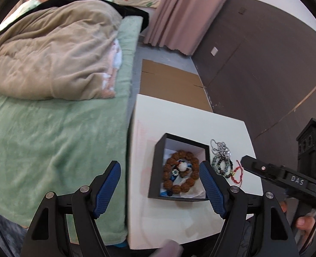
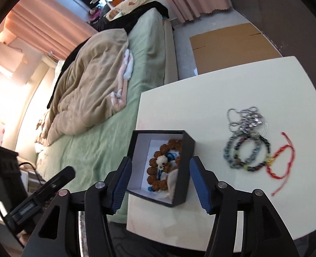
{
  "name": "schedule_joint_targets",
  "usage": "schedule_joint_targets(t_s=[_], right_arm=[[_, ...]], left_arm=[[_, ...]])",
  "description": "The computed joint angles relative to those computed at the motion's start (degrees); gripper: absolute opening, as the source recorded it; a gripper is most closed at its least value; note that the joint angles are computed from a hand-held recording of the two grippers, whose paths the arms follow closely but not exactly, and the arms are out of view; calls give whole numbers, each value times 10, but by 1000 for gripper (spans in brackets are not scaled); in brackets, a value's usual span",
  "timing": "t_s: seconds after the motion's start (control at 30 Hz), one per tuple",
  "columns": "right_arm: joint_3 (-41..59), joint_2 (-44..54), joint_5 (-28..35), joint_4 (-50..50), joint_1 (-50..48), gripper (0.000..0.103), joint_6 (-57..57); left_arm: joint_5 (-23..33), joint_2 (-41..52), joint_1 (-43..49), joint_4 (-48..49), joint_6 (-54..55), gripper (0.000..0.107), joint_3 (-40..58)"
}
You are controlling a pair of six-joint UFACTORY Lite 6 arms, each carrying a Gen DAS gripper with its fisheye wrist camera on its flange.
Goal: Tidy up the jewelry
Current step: 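Lower the brown bead bracelet into the black box and open the right tool, then grasp the dark bead bracelets beside the silver chain with the left tool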
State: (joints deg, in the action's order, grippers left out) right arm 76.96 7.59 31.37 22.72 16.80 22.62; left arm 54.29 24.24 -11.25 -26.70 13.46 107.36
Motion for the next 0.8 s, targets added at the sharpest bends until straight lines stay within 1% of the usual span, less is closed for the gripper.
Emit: schedule_joint_targets(t_s=[0.23,0.27,0.3,0.37,0.5,0.63,0.8], right_arm=[[-103,-107,13,-13,-48,58,-7],[-123,-127,13,-15,-56,62,-7],[-142,-145,13,-13,-66,68,-12],[-181,-180,11,5,-91,72,-31],[-239,-226,22,57,-143,73,-89],[-286,-271,32,86,-196,73,-131],[-332,-319,49,111,-261,73,-172]], left_arm=[[2,30,-61,15,-24,76,38],[5,36,-71,17,-27,76,45],[6,44,-82,22,-33,76,54],[9,57,-103,30,-41,76,70],[18,88,-148,49,-62,76,110],[35,125,-182,62,-73,76,160],[71,200,-227,96,-102,75,266]])
